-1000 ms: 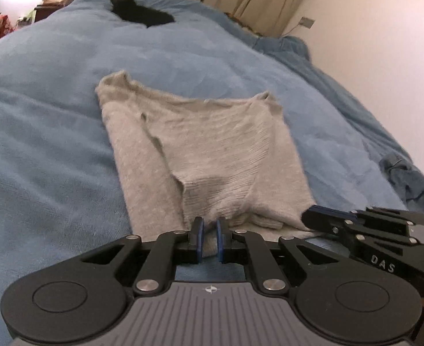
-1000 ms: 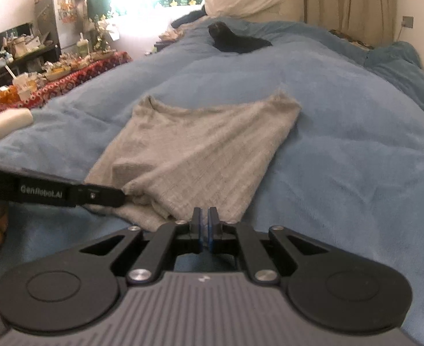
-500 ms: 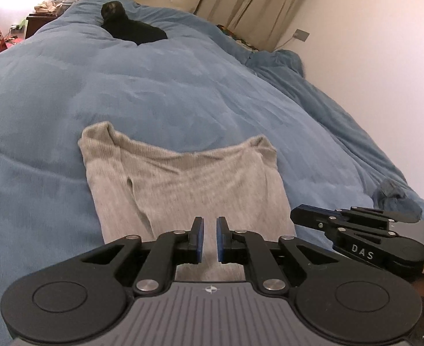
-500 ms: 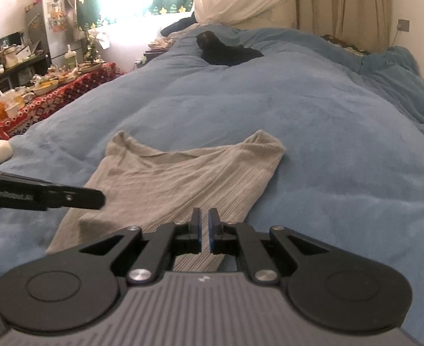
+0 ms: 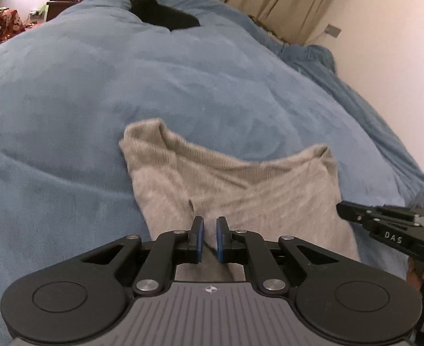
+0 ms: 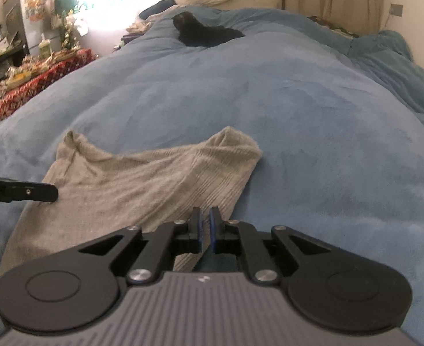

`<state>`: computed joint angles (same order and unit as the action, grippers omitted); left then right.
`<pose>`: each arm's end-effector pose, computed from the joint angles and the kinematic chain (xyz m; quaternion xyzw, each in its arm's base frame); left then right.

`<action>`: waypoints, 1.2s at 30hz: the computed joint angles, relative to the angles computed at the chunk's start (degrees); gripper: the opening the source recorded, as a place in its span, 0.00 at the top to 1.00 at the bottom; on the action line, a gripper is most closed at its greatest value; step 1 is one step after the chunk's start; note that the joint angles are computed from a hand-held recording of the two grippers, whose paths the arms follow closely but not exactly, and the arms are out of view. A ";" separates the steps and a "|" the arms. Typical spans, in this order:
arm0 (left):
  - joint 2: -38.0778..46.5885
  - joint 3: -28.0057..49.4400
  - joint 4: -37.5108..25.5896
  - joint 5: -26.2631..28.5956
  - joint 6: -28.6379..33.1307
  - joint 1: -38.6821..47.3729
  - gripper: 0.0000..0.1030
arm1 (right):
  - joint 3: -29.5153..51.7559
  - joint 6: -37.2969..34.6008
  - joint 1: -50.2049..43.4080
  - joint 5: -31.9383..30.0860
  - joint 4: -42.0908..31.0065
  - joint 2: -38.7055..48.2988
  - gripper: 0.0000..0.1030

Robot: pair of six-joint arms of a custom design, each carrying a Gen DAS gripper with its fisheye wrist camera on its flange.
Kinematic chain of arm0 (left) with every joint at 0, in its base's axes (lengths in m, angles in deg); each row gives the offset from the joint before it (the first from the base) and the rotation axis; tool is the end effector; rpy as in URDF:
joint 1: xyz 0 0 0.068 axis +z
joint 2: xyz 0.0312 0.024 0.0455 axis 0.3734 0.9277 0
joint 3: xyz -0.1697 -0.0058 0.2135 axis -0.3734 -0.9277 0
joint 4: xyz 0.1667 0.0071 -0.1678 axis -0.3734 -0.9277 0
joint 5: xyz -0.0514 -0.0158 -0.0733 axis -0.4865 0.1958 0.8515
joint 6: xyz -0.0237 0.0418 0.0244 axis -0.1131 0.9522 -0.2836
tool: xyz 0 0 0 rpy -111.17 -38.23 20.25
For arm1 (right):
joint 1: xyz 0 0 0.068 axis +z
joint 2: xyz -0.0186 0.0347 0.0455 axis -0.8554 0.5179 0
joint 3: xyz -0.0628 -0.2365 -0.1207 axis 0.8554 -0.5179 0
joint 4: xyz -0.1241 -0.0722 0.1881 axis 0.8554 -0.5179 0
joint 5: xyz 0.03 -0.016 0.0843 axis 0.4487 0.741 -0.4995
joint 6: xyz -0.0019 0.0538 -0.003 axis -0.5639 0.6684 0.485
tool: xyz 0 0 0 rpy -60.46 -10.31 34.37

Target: Fold clothes

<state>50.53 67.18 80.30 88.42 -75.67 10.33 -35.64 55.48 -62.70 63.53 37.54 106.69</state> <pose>0.3342 -0.0872 0.1702 0.1920 0.8931 -0.2804 0.2948 0.2632 -0.0227 0.2243 0.1274 0.9125 -0.0444 0.3861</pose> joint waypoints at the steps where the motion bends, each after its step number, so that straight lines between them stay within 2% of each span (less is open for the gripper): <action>1: -0.20 -0.64 0.35 0.14 0.23 0.07 0.91 | -0.56 0.19 0.45 0.30 -0.28 -0.78 0.92; 7: -1.02 -1.50 1.04 1.00 0.37 0.66 0.92 | 0.59 0.23 -0.72 -0.31 -0.71 -1.31 0.92; 11: -1.34 -1.89 1.19 1.07 -0.09 0.78 0.92 | 4.77 -0.65 -3.91 -0.92 1.78 5.10 0.92; 16: -0.65 -1.12 1.29 0.99 -0.01 1.05 0.92 | 8.20 0.95 -6.36 -2.01 1.79 9.01 0.92; 21: 0.22 0.57 -0.83 1.17 0.35 1.37 0.92 | 4.82 1.13 -3.99 -2.00 -0.85 4.33 0.90; 31: -6.37 -6.02 -4.65 3.34 3.26 3.44 0.92 | -5.51 7.00 8.03 2.71 -9.35 -12.71 0.89; 36: -3.44 -1.23 -5.79 3.13 3.85 4.49 0.92 | -6.91 10.89 10.77 3.23 -12.94 -17.47 0.89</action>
